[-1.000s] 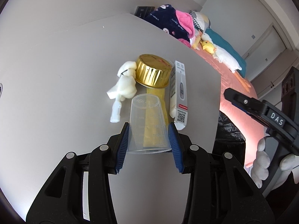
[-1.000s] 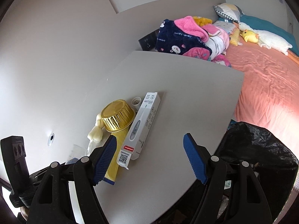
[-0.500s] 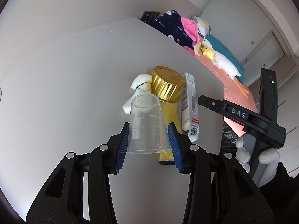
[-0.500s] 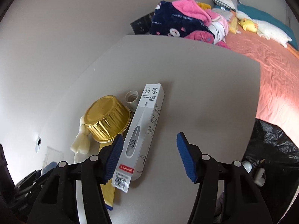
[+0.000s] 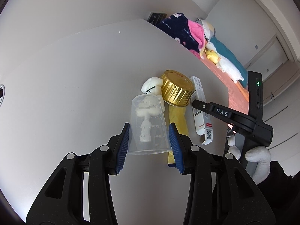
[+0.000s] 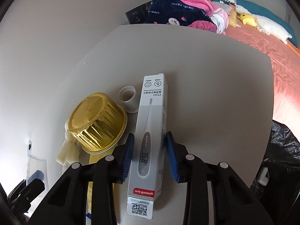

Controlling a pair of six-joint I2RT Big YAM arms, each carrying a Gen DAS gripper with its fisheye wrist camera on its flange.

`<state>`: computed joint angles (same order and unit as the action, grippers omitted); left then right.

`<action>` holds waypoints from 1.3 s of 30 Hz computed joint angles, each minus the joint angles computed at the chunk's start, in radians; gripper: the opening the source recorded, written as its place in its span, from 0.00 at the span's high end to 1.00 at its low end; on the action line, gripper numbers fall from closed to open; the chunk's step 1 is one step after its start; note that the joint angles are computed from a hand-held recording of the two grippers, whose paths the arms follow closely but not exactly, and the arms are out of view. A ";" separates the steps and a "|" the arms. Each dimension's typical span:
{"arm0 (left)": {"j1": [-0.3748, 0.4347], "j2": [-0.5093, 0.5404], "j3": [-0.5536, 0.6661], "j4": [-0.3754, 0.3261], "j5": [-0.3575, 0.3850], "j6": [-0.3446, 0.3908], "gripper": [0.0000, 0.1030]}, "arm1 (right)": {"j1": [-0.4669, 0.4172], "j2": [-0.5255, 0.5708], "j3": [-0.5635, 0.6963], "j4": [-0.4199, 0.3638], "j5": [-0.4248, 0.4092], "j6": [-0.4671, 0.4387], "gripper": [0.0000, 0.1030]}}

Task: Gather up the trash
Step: 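Carry the measuring cup and thermometer box over the trash bag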

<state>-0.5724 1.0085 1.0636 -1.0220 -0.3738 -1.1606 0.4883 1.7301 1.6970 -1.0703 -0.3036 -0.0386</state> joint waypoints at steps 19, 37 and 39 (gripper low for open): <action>-0.042 0.054 0.067 0.049 -0.011 0.056 0.60 | -0.102 -0.087 0.017 -0.060 -0.217 -0.039 0.72; -0.104 0.190 0.207 0.101 0.015 0.149 0.60 | -0.230 -0.192 -0.041 -0.062 -0.289 -0.079 0.71; -0.108 0.210 0.227 0.106 0.021 0.162 0.60 | -0.246 -0.197 -0.041 -0.060 -0.294 -0.076 0.71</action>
<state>-0.6800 1.2185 1.2902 -0.9160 -0.3524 -0.9982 0.2422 1.5326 1.6563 -1.1301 -0.5976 -0.1142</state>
